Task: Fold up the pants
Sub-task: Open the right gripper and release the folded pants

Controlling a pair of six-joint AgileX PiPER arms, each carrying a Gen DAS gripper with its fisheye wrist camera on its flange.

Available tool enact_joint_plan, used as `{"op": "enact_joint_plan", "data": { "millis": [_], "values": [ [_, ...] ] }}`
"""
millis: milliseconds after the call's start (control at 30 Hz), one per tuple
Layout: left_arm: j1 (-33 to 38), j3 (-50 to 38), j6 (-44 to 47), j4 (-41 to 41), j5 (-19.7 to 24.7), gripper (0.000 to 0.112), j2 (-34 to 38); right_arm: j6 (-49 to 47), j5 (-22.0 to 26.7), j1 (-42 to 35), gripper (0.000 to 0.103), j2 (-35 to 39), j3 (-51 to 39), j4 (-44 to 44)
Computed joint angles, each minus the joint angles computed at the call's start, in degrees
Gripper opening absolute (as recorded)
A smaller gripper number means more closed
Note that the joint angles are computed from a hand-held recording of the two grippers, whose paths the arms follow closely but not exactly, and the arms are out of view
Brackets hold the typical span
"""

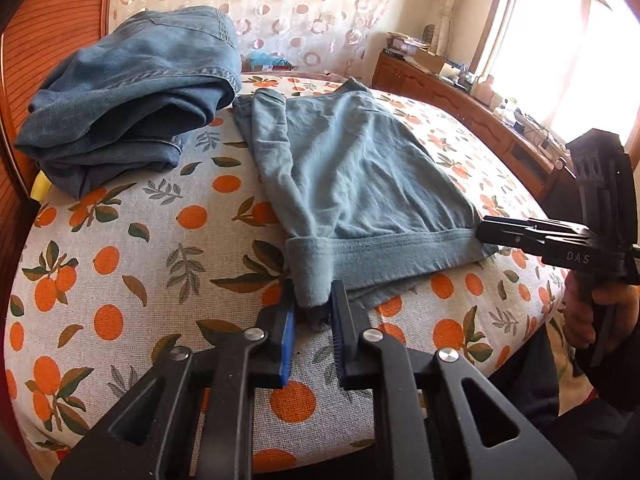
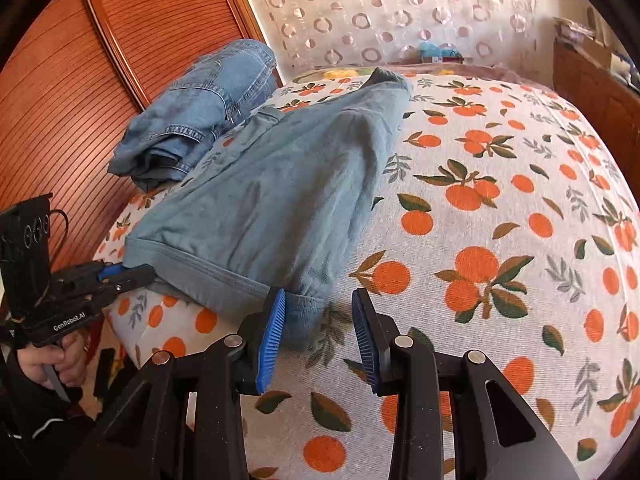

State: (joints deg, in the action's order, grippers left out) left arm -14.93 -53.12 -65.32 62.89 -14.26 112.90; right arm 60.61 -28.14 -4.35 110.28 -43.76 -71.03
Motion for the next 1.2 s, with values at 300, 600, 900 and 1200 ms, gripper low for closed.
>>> {"op": "enact_joint_plan", "data": {
  "millis": [300, 600, 900, 1200],
  "values": [
    [-0.8, 0.7, 3.4, -3.7, -0.5, 0.009, -0.5, -3.6, -1.1, 0.9, 0.01, -0.6, 1.4, 2.1],
    [-4.3, 3.6, -5.7, 7.2, -2.2, 0.009, -4.5, -8.3, -6.3, -7.7, 0.009, -8.5, 10.6, 0.8],
    [-5.0, 5.9, -6.0, 7.9, -1.2, 0.012, -6.3, -10.1, -7.0, -10.3, 0.012, -9.8, 14.7, 0.5],
    [-1.3, 5.5, -9.8, 11.8, 1.3, 0.032, -9.9, -15.0, -2.6, -8.2, 0.018, -15.5, 13.8, 6.7]
  ]
}}
